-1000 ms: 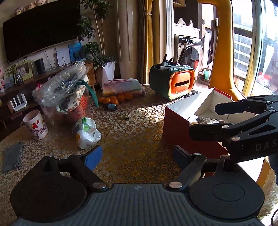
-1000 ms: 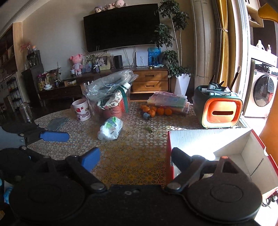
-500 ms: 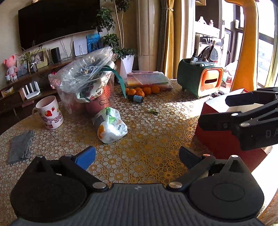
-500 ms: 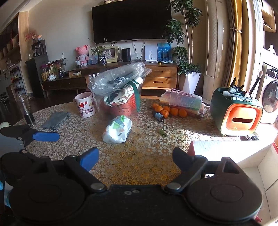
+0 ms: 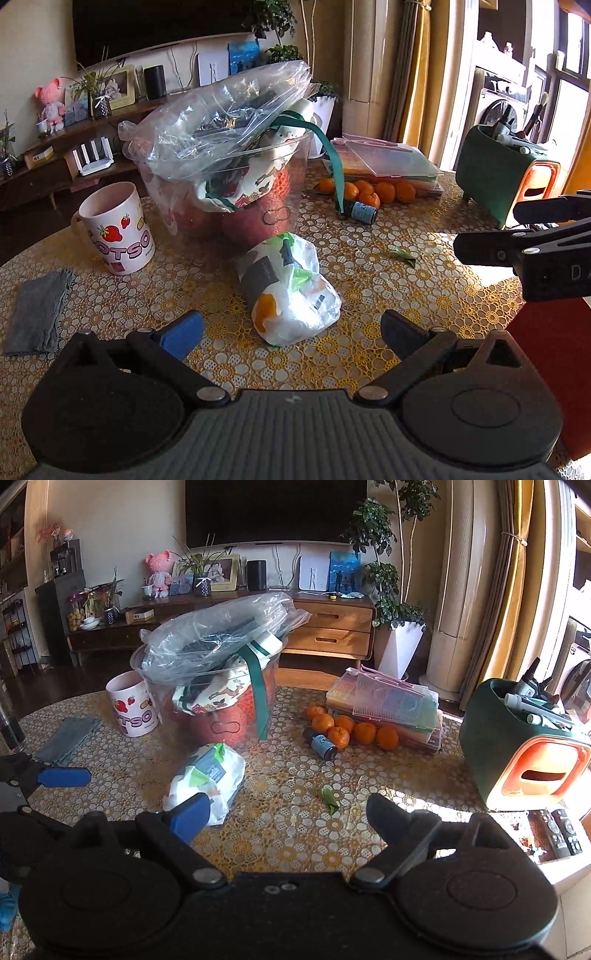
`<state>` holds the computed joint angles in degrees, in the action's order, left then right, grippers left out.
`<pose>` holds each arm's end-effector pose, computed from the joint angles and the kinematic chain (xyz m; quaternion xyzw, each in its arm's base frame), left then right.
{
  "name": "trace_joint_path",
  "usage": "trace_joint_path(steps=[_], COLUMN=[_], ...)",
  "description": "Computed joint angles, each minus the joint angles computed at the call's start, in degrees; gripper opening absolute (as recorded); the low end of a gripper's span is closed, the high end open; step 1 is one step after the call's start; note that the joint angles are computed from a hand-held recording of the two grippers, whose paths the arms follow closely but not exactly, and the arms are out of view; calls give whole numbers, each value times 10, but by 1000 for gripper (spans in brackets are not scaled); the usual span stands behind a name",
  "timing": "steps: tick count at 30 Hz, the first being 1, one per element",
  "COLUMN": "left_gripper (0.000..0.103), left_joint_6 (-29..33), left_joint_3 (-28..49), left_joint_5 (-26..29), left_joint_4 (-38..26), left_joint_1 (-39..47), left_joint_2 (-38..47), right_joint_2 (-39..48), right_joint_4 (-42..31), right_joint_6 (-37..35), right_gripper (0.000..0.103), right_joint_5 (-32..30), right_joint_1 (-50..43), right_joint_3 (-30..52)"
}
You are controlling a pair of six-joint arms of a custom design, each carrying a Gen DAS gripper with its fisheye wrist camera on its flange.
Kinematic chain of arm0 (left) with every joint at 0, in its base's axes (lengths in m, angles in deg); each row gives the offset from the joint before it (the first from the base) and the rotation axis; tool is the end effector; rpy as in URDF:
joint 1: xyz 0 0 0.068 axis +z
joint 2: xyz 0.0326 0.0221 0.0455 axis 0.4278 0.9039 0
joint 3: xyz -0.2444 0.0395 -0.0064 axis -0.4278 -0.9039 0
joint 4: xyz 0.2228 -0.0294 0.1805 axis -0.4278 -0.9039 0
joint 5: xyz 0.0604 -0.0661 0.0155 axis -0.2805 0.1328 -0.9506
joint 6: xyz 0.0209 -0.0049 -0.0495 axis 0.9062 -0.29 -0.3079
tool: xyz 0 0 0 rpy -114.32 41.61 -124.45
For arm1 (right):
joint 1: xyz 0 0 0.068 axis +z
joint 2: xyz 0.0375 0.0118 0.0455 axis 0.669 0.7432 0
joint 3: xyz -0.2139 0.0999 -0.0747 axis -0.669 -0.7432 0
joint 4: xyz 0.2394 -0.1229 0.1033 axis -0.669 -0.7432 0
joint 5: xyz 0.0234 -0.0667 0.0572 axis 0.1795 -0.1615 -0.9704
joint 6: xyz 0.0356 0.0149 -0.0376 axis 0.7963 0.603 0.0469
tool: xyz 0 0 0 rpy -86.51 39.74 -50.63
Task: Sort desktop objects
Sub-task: 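Grasp the white paper packet with the left tool while the right tool grasps the blue-labelled bottle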
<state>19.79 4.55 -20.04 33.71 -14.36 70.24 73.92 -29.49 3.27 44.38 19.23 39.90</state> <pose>0.2058 -0.1496 0.1334 0.0106 0.9169 -0.0020 0.3990 0.2163 -0.0691 0.1713 -0.1836 0.8832 0.0902 0.4220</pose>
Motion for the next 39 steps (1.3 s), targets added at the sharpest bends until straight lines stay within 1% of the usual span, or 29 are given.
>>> trace_joint_path(steps=[3, 6, 11, 16, 22, 26, 29, 31, 39], left_gripper=[103, 103, 103, 103, 103, 103, 103, 103, 103], left_joint_6=[15, 29, 44, 56, 75, 89, 94, 96, 111], left_joint_3=[31, 66, 116, 154, 172, 182, 183, 182, 182], left_joint_5=[29, 42, 65, 84, 105, 93, 100, 103, 97], left_joint_4=[31, 54, 80, 94, 115, 129, 143, 151, 172], left_joint_1=[38, 64, 94, 115, 131, 133, 140, 141, 135], left_joint_2=[65, 127, 213, 276, 315, 346, 360, 363, 378], right_joint_2=[74, 148, 260, 362, 459, 517, 559, 578, 631], right_joint_4=[71, 125, 175, 205, 243, 257, 264, 271, 296], right_joint_6=[40, 75, 109, 151, 185, 196, 204, 209, 237], right_gripper=[91, 91, 90, 90, 88, 86, 85, 80, 73], right_joint_5=[38, 72, 116, 152, 185, 198, 208, 213, 223], right_joint_1=[43, 81, 124, 153, 179, 189, 194, 195, 203], right_joint_3=[19, 46, 108, 180, 239, 279, 310, 322, 350])
